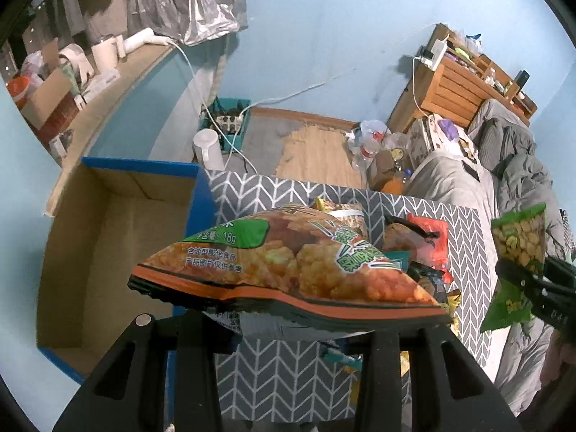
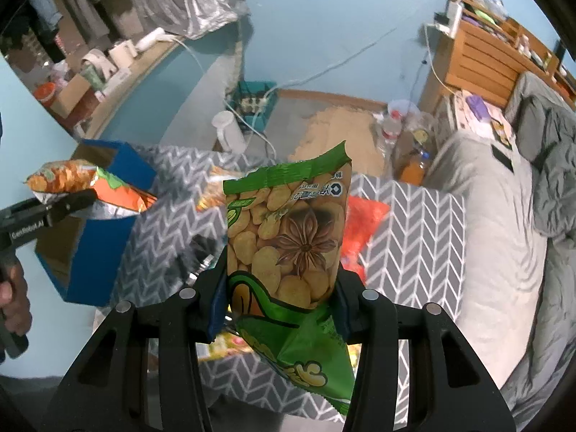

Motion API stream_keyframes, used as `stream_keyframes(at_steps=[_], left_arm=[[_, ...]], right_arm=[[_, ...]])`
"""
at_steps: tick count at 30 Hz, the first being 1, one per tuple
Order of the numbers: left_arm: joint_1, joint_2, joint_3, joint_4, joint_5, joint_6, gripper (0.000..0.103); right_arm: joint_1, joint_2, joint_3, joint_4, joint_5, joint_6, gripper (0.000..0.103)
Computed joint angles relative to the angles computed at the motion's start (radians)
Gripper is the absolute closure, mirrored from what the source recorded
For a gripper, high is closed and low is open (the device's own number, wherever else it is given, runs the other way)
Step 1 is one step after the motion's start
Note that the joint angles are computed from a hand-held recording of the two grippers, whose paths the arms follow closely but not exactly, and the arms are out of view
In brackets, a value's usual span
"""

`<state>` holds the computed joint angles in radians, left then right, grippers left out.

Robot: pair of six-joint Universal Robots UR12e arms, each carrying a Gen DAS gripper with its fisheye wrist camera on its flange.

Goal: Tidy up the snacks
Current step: 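Lift both bags and carry them toward the cardboard box, then lower both bags into the cardboard box and open both grippers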

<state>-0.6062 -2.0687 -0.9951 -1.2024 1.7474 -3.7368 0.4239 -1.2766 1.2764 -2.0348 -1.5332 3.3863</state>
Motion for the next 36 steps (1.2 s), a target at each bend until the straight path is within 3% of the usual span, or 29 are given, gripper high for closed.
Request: stream_keyframes(at_steps=[16, 36], left_arm=[[0.026, 0.091, -0.106, 0.055, 0.032, 0.005, 0.064], [0.076, 0.207, -0.243, 0.087, 0.084, -0.085, 0.064]], right_arm=[[0.054, 0.1, -0.157, -0.006, 0.045, -0.051, 0.057], [0.127, 0.294, -0.446, 0.073, 0.17, -0.167, 0.057]])
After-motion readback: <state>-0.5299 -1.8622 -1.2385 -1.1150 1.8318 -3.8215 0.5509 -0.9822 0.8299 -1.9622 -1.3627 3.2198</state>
